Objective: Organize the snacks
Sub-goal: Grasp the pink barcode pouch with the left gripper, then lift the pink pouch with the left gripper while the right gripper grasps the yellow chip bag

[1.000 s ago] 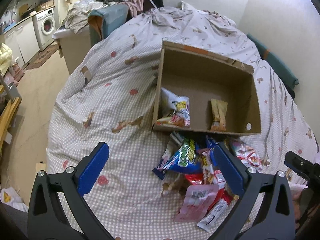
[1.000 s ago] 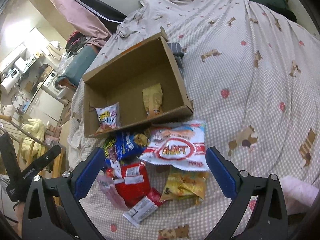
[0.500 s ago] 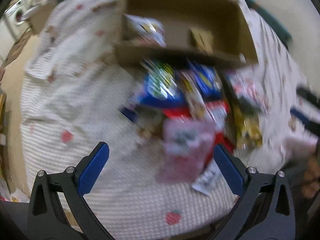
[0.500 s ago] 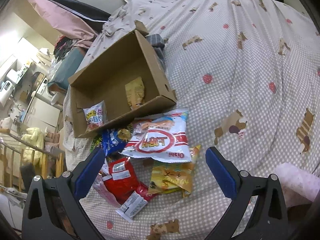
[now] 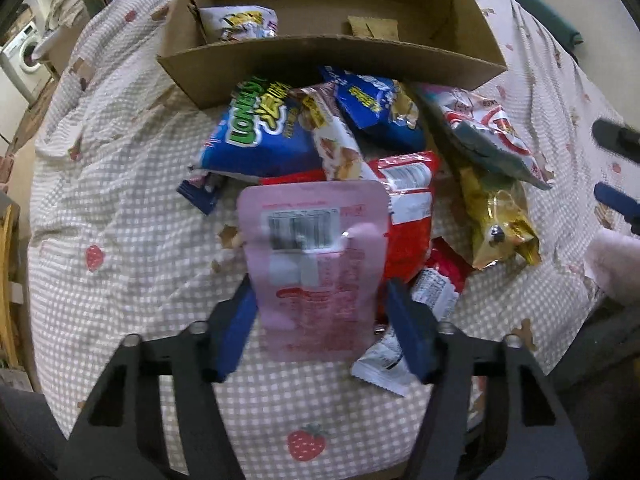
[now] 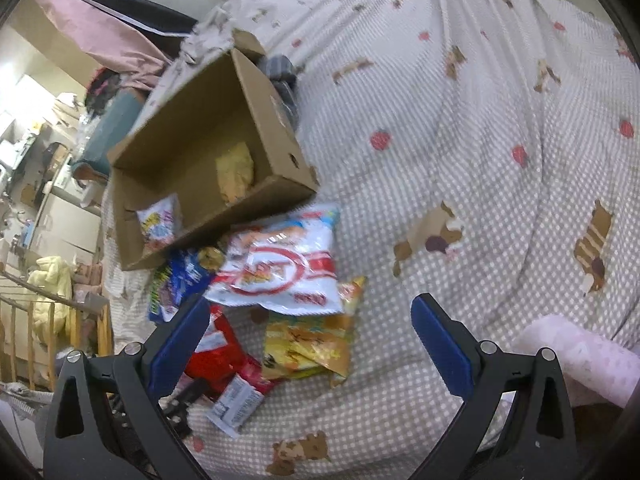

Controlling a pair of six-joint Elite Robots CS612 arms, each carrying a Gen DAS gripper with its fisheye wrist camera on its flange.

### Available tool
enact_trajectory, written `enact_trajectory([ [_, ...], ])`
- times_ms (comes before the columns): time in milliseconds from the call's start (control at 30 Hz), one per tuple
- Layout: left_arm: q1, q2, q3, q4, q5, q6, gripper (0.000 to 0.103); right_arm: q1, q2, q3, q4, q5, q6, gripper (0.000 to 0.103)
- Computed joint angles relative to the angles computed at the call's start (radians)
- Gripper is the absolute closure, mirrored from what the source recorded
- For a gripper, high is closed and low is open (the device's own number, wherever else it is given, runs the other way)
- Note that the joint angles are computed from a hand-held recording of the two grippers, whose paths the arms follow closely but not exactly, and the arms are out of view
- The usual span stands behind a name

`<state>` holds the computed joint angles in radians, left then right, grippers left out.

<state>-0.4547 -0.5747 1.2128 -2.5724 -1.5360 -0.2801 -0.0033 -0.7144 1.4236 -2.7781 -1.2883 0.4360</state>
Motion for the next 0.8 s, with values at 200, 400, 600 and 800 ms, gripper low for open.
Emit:
enact_trajectory([
  [200, 0.014, -0.012, 0.007, 0.003, -0.019, 0.016, 0.049, 0.009, 0.039, -0.076, 0.216, 0.045, -0.042, 0.0],
  [400, 0.024, -0.035, 0.041, -0.034, -0.027, 0.023, 0.049, 0.034, 0.093, -0.18, 0.378, 0.027, -0.055, 0.0],
  [600, 0.039, -0.049, 0.053, -0.069, -0.016, -0.001, 0.049, 0.064, 0.14, -0.27, 0.496, -0.04, -0.112, 0.002],
  [800, 0.052, -0.05, 0.048, -0.077, -0.01, -0.036, 0.049, 0.077, 0.152, -0.296, 0.551, -0.103, -0.161, 0.03],
])
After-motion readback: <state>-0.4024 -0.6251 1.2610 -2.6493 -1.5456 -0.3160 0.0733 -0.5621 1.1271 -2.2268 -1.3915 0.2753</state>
